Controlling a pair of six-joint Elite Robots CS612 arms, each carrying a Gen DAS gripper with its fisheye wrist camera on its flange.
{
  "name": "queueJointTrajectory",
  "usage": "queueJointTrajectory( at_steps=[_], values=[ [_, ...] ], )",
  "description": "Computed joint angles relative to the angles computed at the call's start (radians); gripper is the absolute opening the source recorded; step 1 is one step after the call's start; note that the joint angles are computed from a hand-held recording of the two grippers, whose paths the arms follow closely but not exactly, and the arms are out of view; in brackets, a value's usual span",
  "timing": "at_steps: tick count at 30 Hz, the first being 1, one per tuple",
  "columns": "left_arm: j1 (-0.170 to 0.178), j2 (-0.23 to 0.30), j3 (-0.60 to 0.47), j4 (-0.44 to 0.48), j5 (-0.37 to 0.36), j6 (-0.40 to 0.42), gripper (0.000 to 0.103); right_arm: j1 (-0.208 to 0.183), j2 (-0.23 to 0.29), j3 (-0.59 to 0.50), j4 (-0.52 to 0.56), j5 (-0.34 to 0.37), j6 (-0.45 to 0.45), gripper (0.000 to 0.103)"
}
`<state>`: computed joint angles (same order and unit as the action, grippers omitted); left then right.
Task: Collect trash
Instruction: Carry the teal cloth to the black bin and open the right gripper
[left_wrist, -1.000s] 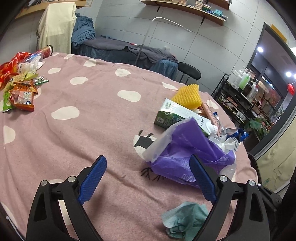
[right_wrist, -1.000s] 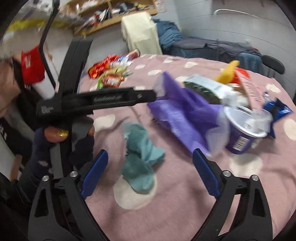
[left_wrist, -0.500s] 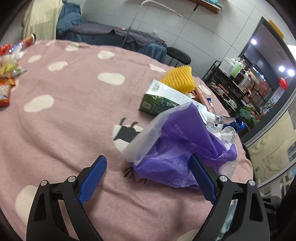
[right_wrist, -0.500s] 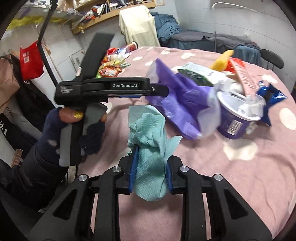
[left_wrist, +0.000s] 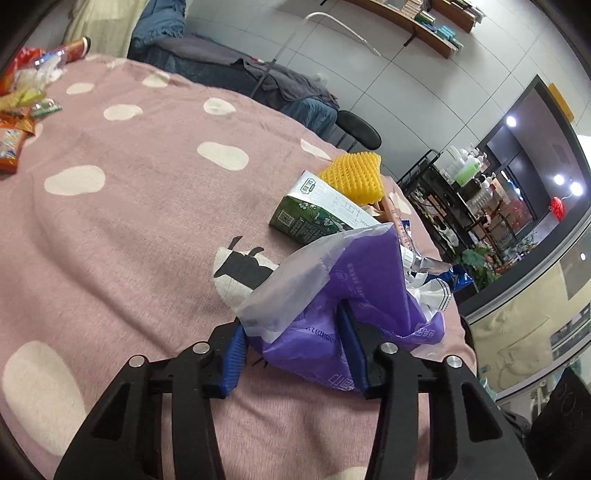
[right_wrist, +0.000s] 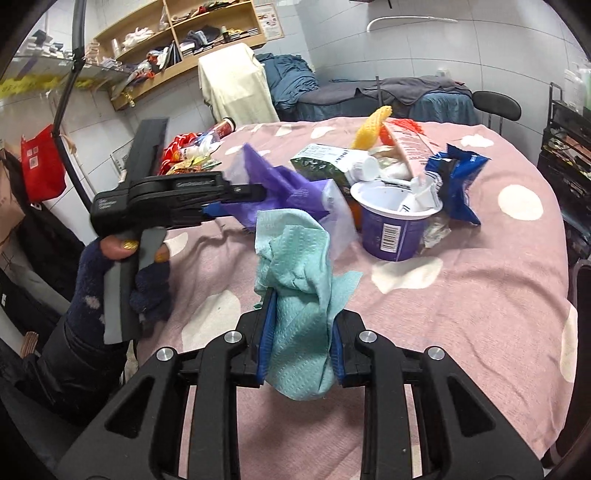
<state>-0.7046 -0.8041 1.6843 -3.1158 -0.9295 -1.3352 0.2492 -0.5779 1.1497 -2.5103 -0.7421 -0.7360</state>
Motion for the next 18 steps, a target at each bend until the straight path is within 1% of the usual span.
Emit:
queueJointTrajectory(
  at_steps=[2, 7, 10, 14, 18],
  values=[
    [-0.016, -0.009, -0.003, 0.049, 0.042, 0.008, 0.033, 0.000, 0.005, -0.008, -0.002, 0.001, 0.017, 0.027],
    [-0.060, -0.029, -0.006, 0.127, 0.171, 0.021, 0.026, -0.009, 0.013, -0.009, -0.037, 0.006, 0.059, 0.027],
    [-0.079, -0.037, -0.010, 0.143, 0.230, 0.035, 0.018, -0.017, 0.017, -0.007, -0.071, 0.021, 0.096, 0.027],
    [-0.104, -0.036, -0.031, 0.153, 0.310, 0.087, 0.015, -0.028, 0.016, 0.007, -0.138, 0.038, 0.145, 0.027],
    [-0.122, -0.023, -0.060, 0.140, 0.361, 0.154, 0.015, -0.040, 0.018, 0.020, -0.212, 0.042, 0.196, 0.027]
  ],
)
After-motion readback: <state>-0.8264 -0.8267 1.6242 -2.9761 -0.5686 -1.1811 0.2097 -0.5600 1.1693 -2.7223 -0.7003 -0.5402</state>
